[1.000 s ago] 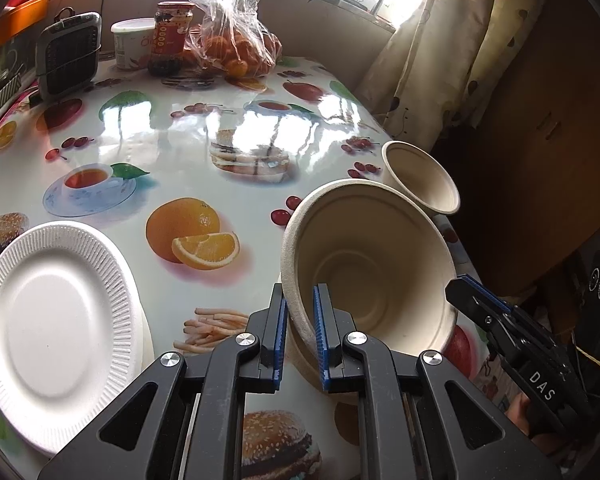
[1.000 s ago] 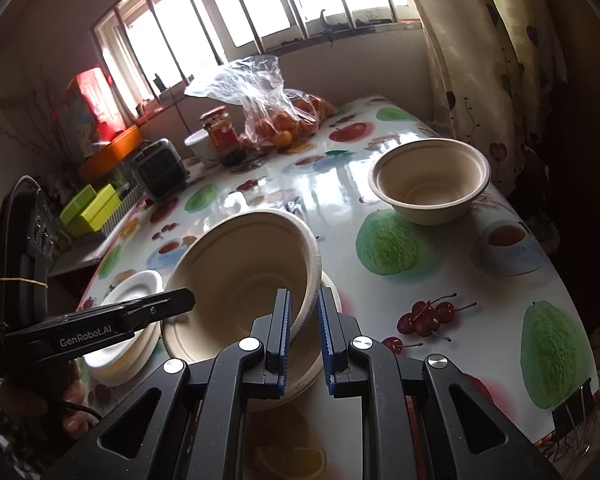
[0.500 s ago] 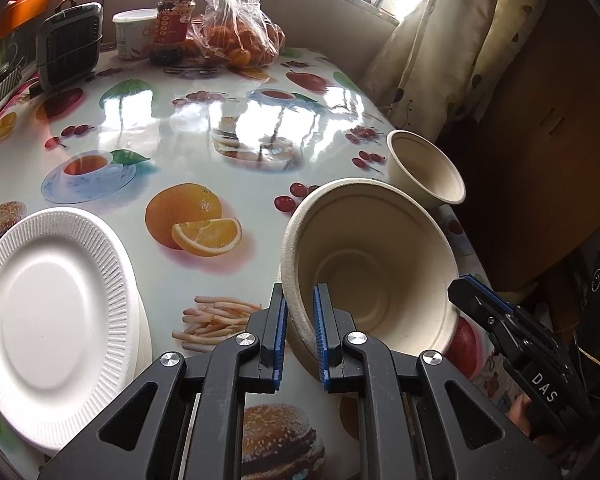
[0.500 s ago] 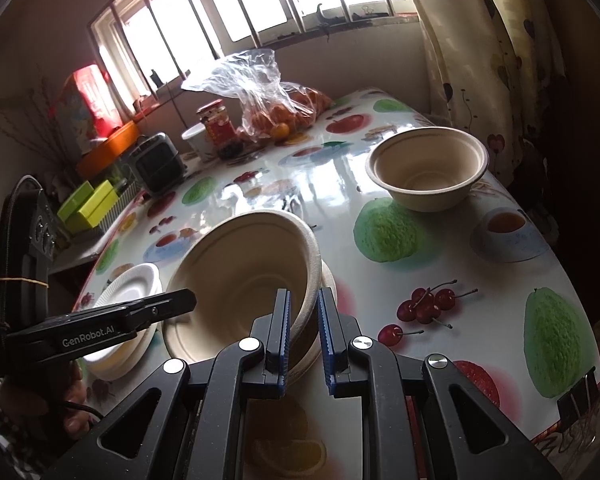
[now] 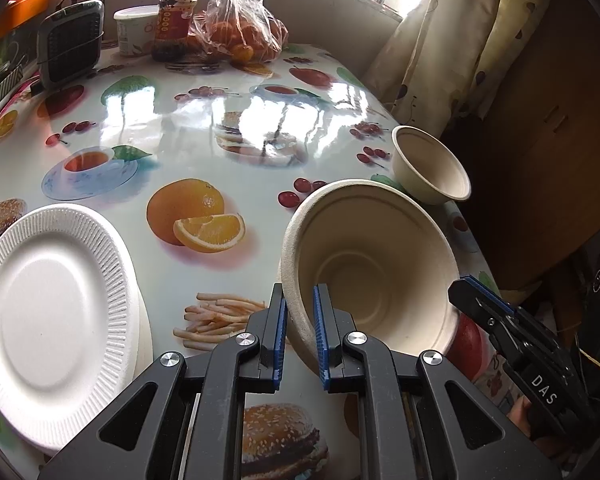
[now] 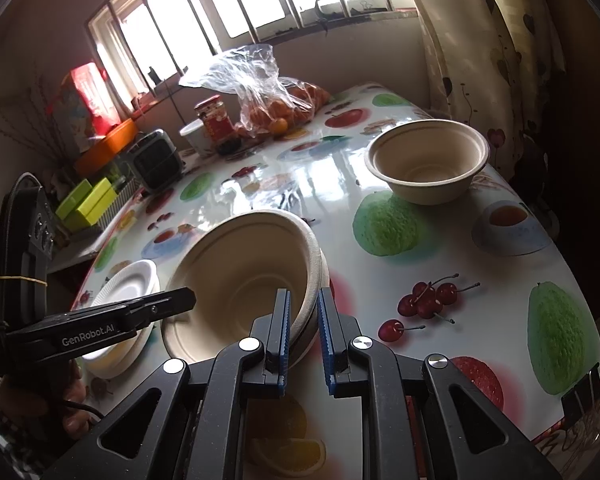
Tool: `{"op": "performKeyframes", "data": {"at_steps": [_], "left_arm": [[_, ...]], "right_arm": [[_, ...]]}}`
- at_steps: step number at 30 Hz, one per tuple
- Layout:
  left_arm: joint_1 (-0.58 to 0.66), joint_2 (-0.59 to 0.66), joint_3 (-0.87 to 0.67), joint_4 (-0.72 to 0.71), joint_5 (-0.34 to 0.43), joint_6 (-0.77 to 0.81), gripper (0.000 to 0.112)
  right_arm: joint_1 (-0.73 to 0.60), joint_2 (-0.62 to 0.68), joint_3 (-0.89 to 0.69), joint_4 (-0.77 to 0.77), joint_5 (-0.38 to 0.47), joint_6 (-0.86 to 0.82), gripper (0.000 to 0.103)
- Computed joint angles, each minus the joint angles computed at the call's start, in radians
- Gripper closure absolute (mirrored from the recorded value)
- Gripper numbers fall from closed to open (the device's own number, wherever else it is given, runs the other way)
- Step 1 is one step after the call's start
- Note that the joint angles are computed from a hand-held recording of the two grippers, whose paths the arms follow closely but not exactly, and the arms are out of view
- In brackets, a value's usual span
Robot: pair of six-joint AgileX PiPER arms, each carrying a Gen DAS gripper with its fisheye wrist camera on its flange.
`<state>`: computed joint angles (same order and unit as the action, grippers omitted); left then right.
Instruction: Organize plates and bowls
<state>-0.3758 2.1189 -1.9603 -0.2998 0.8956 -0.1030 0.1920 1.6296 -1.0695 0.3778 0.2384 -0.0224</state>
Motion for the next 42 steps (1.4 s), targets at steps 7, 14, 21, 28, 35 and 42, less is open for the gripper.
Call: {"op": "performKeyframes", "data": {"at_steps": [7,14,21,28,35,42], "left_arm": [[-0.002,0.005,-0.008,0.011,0.001,-0.003,0.098],[-0.013,0.007,-0.013,0.036,0.003,-0.02,0.095],[-0.016,0.005,-0.009,0.042,-0.001,-0.019,0.093],[-0.021,0.013,-0.023,0.05,0.011,-0.026,0.083],[-0.019,0.022,-0.028,0.043,0.02,-0.025,0.082],[-0.021,0.02,-0.024,0.046,0.016,-0.029,0.082]], "right_arm": [[-0.001,-0.003,0.016,0.026,-0.01,-0.022,0.088],[0.0,-0.005,0.017,0.021,-0.011,-0.017,0.088],[0.0,-0.004,0.013,0.018,-0.007,-0.013,0.088],[-0.002,-0.003,0.016,0.03,-0.007,-0.023,0.088],[0.006,-0.006,0.017,-0.006,-0.004,0.021,0.088],[0.004,-0.002,0.015,0.002,-0.005,0.012,0.088]]}}
